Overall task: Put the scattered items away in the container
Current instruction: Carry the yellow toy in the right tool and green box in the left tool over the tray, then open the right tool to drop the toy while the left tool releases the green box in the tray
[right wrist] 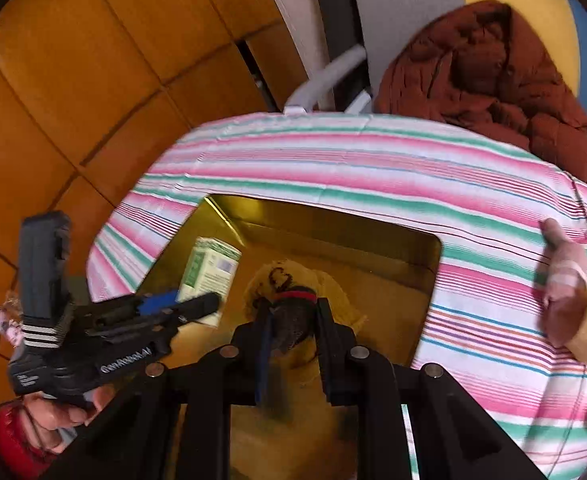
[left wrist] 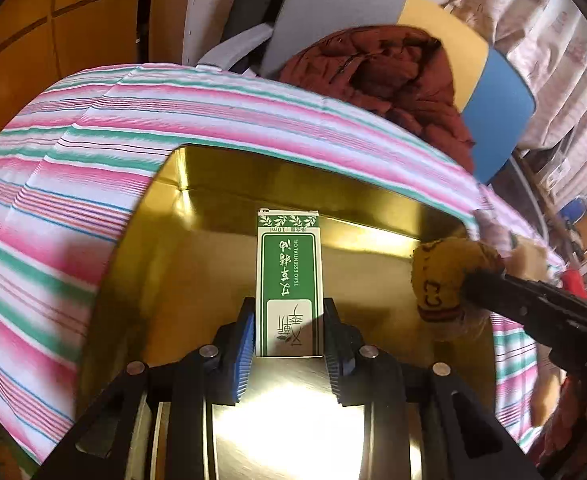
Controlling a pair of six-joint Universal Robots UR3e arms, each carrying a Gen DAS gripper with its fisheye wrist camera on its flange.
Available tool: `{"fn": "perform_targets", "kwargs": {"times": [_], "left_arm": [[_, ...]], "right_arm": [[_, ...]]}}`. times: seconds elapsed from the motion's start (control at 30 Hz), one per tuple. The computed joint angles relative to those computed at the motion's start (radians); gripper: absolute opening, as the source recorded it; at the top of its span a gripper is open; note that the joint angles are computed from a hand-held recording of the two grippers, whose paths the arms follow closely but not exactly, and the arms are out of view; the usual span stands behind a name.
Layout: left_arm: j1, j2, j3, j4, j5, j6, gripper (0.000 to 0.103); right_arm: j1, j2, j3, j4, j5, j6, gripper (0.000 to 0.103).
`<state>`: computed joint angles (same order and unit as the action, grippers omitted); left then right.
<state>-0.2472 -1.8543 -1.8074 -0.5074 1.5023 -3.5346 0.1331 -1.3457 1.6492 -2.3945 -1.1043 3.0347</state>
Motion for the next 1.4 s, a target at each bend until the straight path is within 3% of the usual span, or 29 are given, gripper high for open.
{"fn": "perform_targets", "kwargs": {"times": [0.2, 0.33, 0.43, 0.47, 0.5, 0.53, 0.73, 0.97, 1.17, 1.4], "left_arm": [[0.058, -0.036, 0.035, -0.042, -0.007, 0.036, 0.031], [0.037, -0.074, 0.112, -0.124, 0.089, 0.018, 0.036], [0.043, -0.051, 0.091, -0.122, 0.099, 0.010, 0.037], [0.050, -0.037, 0.073, -0.114, 0.087, 0.006, 0.038], [0.062, -0.015, 0.045, -0.098, 0.069, -0.006, 0.038], [0.070, 0.005, 0.019, -0.081, 0.058, -0.022, 0.039], [0.063, 0.099, -0.105, 0.027, 0.069, -0.131, 0.041], [-0.010, 0.136, -0.153, 0.134, 0.013, -0.211, 0.041], [-0.139, 0.097, -0.068, 0.132, 0.033, -0.221, 0.041], [-0.289, 0.003, 0.099, 0.082, 0.060, -0.237, 0.041]], "right_arm": [[0.072, 0.198, -0.219, 0.036, -0.034, 0.133, 0.021], [0.101, 0.297, -0.320, 0.026, -0.030, 0.241, 0.028], [0.115, 0.306, -0.321, -0.029, -0.046, 0.255, 0.044], [0.119, 0.292, -0.300, -0.059, -0.052, 0.250, 0.055], [0.121, 0.267, -0.269, -0.091, -0.054, 0.239, 0.063], [0.121, 0.239, -0.234, -0.123, -0.058, 0.223, 0.064], [0.083, 0.054, -0.038, -0.202, -0.037, 0.139, 0.068], [-0.051, -0.171, 0.219, -0.217, 0.072, 0.109, 0.074], [-0.204, -0.381, 0.399, -0.140, 0.119, -0.023, 0.074], [-0.494, -0.663, 0.542, 0.124, 0.203, -0.245, 0.074]]}}
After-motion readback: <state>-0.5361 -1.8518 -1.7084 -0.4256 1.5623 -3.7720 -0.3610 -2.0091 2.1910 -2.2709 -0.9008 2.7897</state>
